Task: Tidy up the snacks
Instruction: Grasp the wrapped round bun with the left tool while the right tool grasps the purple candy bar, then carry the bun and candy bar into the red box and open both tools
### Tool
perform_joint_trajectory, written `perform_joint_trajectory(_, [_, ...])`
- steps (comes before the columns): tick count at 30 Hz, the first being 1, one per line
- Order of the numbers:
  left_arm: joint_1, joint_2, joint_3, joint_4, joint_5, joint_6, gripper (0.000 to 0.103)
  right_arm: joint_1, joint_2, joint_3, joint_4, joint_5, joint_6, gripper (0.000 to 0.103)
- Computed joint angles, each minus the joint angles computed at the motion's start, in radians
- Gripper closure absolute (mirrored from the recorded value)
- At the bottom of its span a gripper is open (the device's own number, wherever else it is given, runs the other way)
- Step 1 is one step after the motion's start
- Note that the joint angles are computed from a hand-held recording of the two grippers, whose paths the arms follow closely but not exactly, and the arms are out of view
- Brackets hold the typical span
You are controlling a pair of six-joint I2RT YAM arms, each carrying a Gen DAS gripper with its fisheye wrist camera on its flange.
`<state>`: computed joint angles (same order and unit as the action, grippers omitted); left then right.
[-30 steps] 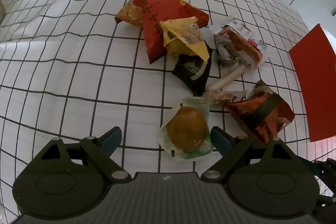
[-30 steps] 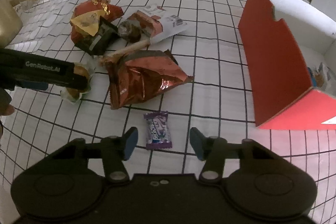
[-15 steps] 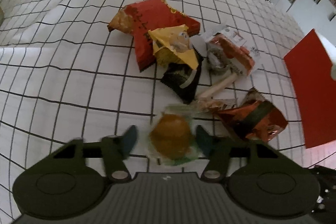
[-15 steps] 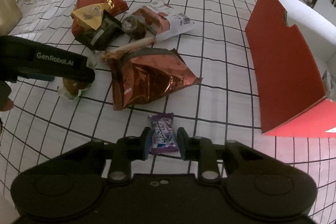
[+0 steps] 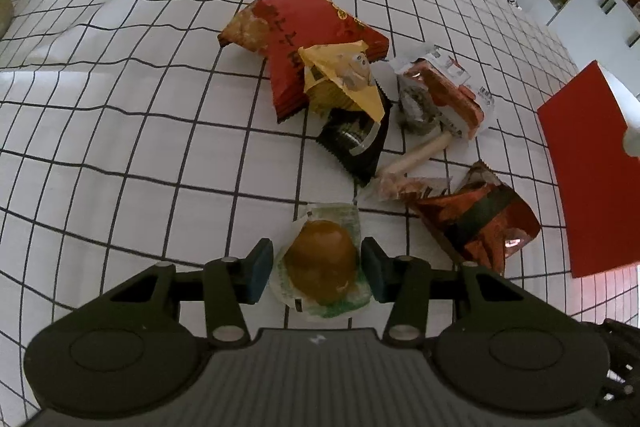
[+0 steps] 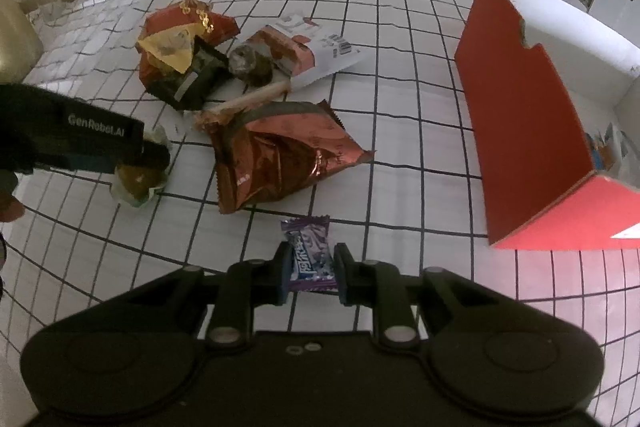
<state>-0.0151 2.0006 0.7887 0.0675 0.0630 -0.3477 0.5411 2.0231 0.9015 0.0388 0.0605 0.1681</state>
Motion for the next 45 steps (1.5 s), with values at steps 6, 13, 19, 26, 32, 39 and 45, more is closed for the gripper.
perform_joint_trajectory(6, [0.016, -0.042, -0.040, -0.008, 0.023, -0.001, 0.059, -0.021, -0.076, -0.053, -0.012, -0.028, 0.002, 0.083])
perform_joint_trajectory(13, [0.025, -0.108, -0.092, -0.026, 0.050, -0.004, 0.059, -0.051, -0.178, -0.114, -0.034, -0.062, 0.000, 0.083])
perform_joint_trajectory(19, [0.020, -0.212, -0.132, -0.072, 0.086, -0.023, 0.059, -0.082, -0.278, -0.160, -0.069, -0.090, -0.016, 0.083])
perform_joint_trajectory(26, [-0.040, -0.351, -0.159, -0.146, 0.108, -0.078, 0.059, -0.139, -0.422, -0.191, -0.143, -0.121, -0.053, 0.083])
perform_joint_trajectory(32, [-0.124, -0.430, -0.138, -0.204, 0.093, -0.129, 0.059, -0.219, -0.525, -0.195, -0.203, -0.151, -0.111, 0.083])
perform_joint_trajectory(39, [-0.248, -0.452, -0.060, -0.258, 0.057, -0.181, 0.059, -0.336, -0.580, -0.175, -0.241, -0.197, -0.204, 0.083])
perform_joint_trajectory(45, [-0.373, -0.417, 0.058, -0.300, 0.000, -0.228, 0.059, -0.457, -0.592, -0.137, -0.268, -0.256, -0.289, 0.083])
